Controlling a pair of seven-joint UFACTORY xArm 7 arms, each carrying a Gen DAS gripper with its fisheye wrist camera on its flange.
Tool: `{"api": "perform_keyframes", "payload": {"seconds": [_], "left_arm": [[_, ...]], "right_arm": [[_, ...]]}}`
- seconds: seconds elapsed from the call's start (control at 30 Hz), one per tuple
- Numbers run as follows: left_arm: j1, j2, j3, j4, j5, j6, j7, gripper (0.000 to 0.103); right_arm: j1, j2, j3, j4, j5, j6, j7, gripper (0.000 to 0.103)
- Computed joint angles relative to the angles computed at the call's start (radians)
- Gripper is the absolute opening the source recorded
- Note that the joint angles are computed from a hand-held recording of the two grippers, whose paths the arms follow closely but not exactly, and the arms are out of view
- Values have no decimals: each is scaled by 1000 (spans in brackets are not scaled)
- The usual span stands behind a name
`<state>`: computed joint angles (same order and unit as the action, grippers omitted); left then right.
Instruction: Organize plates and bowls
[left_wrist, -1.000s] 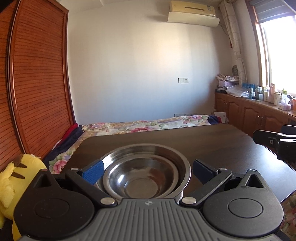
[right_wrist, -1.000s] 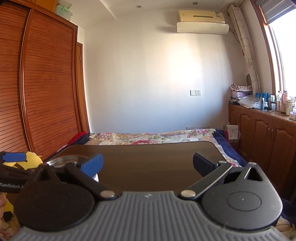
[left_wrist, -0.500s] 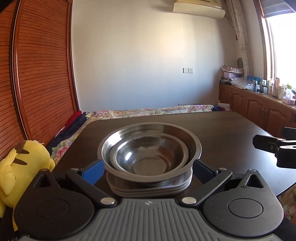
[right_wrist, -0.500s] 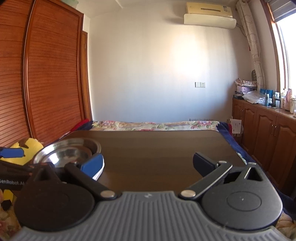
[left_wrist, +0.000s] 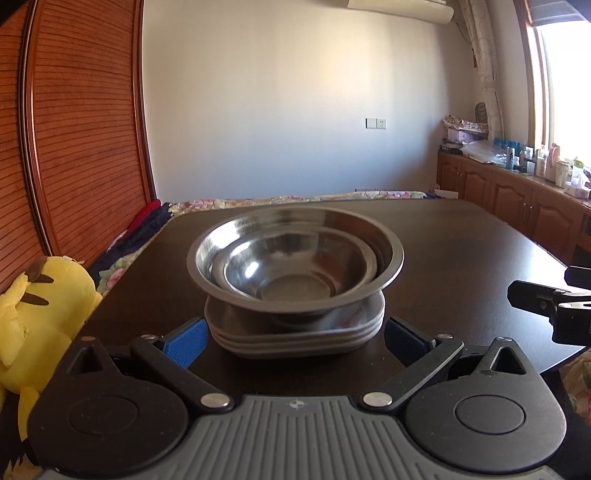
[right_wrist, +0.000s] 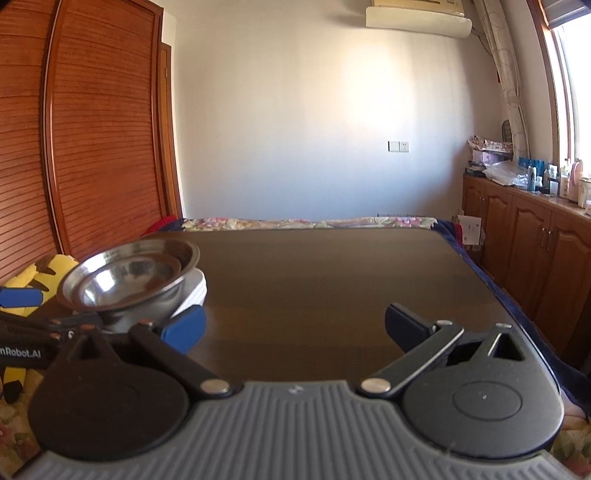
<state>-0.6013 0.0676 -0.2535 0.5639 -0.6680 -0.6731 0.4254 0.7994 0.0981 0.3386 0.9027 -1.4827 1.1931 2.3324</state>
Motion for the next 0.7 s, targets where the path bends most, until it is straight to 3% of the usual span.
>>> {"api": "perform_keyframes", "payload": {"seconds": [0.7], "left_arm": [[-11,11,3,2,-23,7,6,103]], "right_arm": [[-9,6,-7,-14,16,-41,23,103]]}}
